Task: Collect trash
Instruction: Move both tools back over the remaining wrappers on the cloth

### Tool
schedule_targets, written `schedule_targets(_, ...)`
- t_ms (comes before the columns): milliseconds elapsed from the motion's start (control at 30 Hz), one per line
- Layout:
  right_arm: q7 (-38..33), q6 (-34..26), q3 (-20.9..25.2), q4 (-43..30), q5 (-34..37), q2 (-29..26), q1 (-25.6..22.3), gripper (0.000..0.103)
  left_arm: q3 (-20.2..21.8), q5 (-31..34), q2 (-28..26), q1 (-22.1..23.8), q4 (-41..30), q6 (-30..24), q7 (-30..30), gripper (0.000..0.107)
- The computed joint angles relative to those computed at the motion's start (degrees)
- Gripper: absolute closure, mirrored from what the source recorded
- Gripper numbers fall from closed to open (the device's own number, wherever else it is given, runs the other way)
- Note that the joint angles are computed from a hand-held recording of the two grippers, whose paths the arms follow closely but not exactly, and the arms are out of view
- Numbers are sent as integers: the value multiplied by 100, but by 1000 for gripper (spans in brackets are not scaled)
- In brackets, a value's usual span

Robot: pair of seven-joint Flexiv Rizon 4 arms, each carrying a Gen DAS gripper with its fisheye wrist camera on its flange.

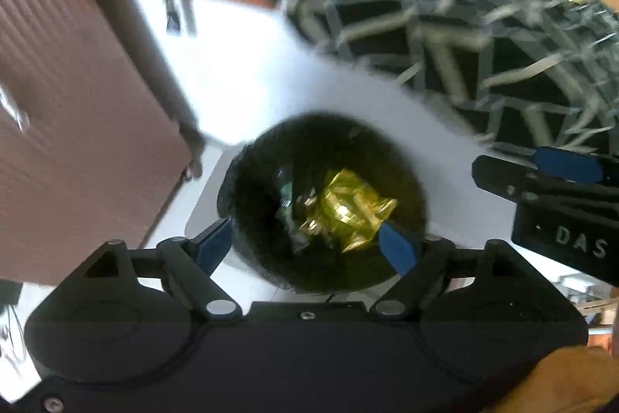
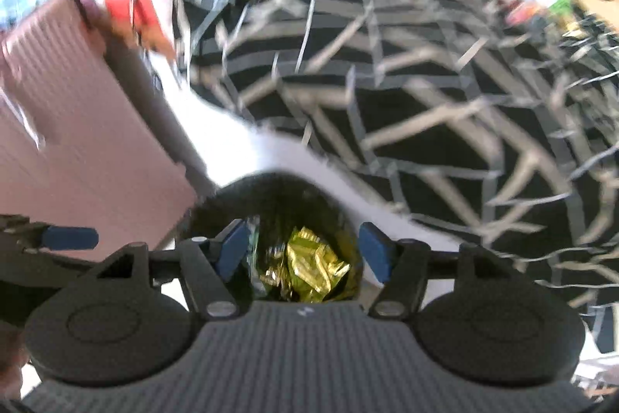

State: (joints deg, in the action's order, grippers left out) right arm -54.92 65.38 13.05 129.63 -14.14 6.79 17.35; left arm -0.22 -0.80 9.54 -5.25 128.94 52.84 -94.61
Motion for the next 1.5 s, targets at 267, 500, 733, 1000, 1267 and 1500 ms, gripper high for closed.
schedule_targets(267, -187, -223, -195, -319, -169, 711, -426, 28, -369, 168, 179, -179, -980, -165, 24, 22)
schedule_targets(500, 131, -22, -387, -769, -841, 758, -1153, 28, -533, -180, -453, -465, -2120, -96, 47, 21)
schedule_targets(733, 753, 369, -611, -1208, -1872, 240, -1868, 28, -632, 1, -1634, -769, -3374, 832, -323, 20)
schedule_targets(1000, 229, 315, -1084, -1931, -1502, -543, -1909, 28, -435, 372, -3105, -1364, -5492, 134, -578, 19)
schedule_targets(1267, -1314, 39, -1327, -3073, -48, -1739, -2052, 28, -259, 280, -4634, -1849, -7294, -913, -789, 17)
schedule_targets(1500, -2705, -594, -1108, -4188, 1057, -2663, -2440, 28, 11, 234, -6005, -2155, -9145, -1969, -1186, 17)
